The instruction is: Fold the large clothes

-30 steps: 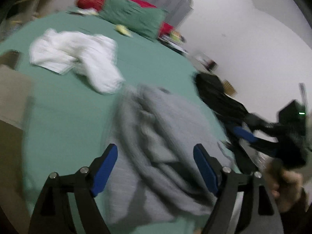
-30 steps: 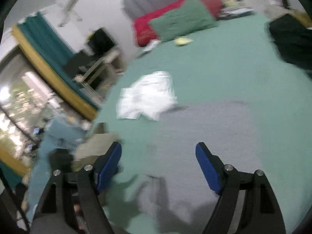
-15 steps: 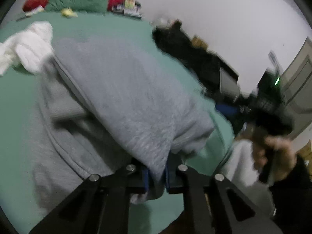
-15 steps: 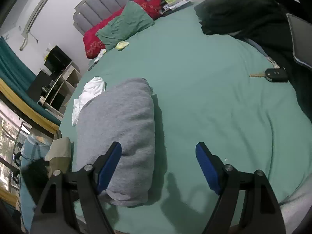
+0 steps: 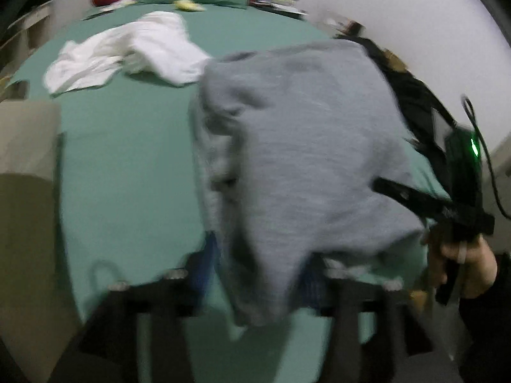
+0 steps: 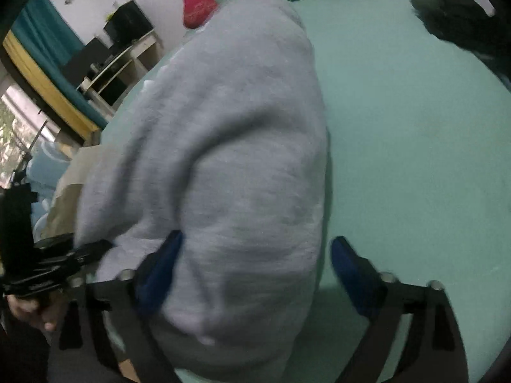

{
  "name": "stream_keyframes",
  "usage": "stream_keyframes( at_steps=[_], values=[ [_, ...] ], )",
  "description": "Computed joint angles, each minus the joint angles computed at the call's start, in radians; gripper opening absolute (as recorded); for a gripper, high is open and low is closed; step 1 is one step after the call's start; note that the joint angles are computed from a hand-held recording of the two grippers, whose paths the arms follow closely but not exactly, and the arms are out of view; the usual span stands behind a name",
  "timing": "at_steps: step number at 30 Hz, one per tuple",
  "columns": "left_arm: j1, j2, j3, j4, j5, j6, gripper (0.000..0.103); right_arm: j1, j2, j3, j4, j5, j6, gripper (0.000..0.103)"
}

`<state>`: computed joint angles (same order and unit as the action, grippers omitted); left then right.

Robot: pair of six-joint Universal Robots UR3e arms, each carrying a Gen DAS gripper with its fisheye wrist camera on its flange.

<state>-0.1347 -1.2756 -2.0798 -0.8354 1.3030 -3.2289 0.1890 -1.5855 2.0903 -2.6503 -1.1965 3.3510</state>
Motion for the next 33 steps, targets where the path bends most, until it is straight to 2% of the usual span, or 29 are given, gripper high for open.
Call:
stream_keyframes(
  at_steps=[1, 4, 7, 10, 13, 15, 17, 19, 22, 27, 28, 30, 31, 33],
  values=[
    [0.022, 0.02, -0.013, 0.002, -0.014, -0.008, 0.075, -0.013, -0.011, 0.017, -0.006, 0.012, 0.002, 0.095],
    [0.08, 0.053, -0.016, 0.005, -0.134, -0.019, 0.077, 0.002, -0.039, -0.009, 0.031, -0.036, -0.007, 0.095],
    [0.087, 0.076, -0.008, 0.046, -0.183, -0.033, 0.08, 0.021, -0.105, -0.049, 0.09, -0.111, -0.023, 0.095],
    [0.12, 0.114, -0.011, 0.072, -0.26, -0.039, 0.08, 0.004, -0.157, -0.085, 0.147, -0.127, -0.05, 0.095],
    [0.13, 0.114, -0.008, 0.128, -0.296, -0.074, 0.081, 0.021, -0.147, -0.159, 0.186, -0.177, -0.057, 0.095],
    [0.156, 0.138, -0.025, 0.179, -0.322, -0.123, 0.087, 0.012, -0.136, -0.197, 0.209, -0.184, -0.067, 0.095],
    [0.144, 0.087, 0.007, 0.239, -0.297, -0.183, 0.09, 0.005, -0.107, -0.241, 0.225, -0.172, -0.07, 0.095],
    [0.11, 0.005, 0.086, 0.233, -0.252, -0.189, 0.091, 0.004, -0.074, -0.282, 0.234, -0.166, -0.076, 0.095],
    [0.032, -0.166, 0.245, 0.191, -0.208, -0.155, 0.091, -0.032, -0.086, -0.28, 0.251, -0.155, -0.114, 0.095],
    [-0.099, -0.464, 0.522, 0.042, -0.06, -0.088, 0.091, -0.05, -0.019, -0.301, 0.208, -0.133, -0.17, 0.095],
    [-0.104, -0.512, 0.546, 0.03, -0.055, -0.081, 0.091, -0.058, -0.012, -0.294, 0.201, -0.124, -0.178, 0.095],
    [-0.084, -0.55, 0.518, 0.062, -0.105, -0.084, 0.09, -0.061, 0.039, -0.315, 0.187, -0.116, -0.178, 0.095],
    [-0.072, -0.561, 0.493, 0.097, -0.131, -0.089, 0.08, -0.055, 0.059, -0.324, 0.178, -0.12, -0.175, 0.095],
    [-0.075, -0.578, 0.496, 0.107, -0.106, -0.075, 0.06, -0.039, 0.101, -0.339, 0.148, -0.132, -0.168, 0.095]
  ],
)
